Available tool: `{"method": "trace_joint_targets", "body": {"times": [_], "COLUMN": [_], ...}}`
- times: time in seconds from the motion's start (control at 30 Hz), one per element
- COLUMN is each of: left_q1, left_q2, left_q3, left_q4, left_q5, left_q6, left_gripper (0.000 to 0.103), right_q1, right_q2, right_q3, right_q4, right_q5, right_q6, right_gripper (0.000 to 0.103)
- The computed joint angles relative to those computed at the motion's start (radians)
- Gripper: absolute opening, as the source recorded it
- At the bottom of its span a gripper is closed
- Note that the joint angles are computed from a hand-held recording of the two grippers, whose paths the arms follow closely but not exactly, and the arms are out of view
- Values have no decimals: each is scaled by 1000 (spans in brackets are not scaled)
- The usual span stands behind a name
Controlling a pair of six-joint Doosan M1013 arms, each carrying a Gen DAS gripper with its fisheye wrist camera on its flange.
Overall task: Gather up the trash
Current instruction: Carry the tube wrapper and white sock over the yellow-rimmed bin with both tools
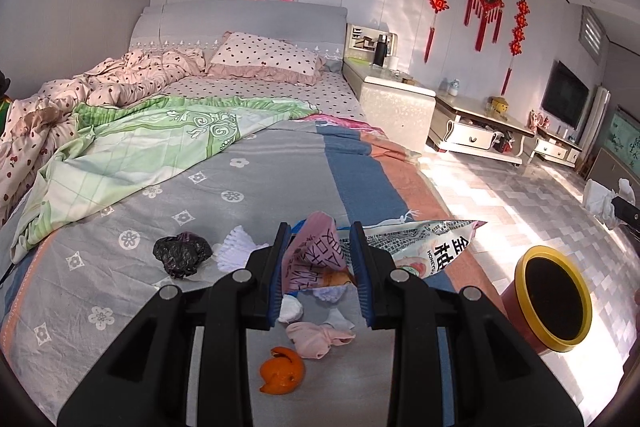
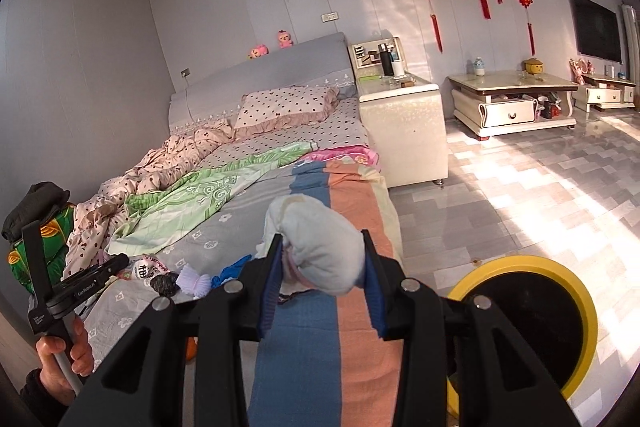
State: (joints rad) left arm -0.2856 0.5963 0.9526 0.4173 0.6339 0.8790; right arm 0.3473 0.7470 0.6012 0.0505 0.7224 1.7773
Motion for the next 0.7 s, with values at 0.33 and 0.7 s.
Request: {"method": "trace_joint_targets", "body": {"times": [0.33,0.7], "left_q1": [-42,-91], "left_q2": [62,185], "left_q3": [-131,-354], "left_q4": [-106,-254], "left_q5": [29,104], "left_q6": [125,284], "left_gripper": [29,29], "right_q1": [-50,-93], "right_q2": [-58,-92], "right_q3": [94,163], "right_q4": [-76,-189], "right_q5": [-36,-62], "right_q6": [99,221], "right_gripper": [34,34]}}
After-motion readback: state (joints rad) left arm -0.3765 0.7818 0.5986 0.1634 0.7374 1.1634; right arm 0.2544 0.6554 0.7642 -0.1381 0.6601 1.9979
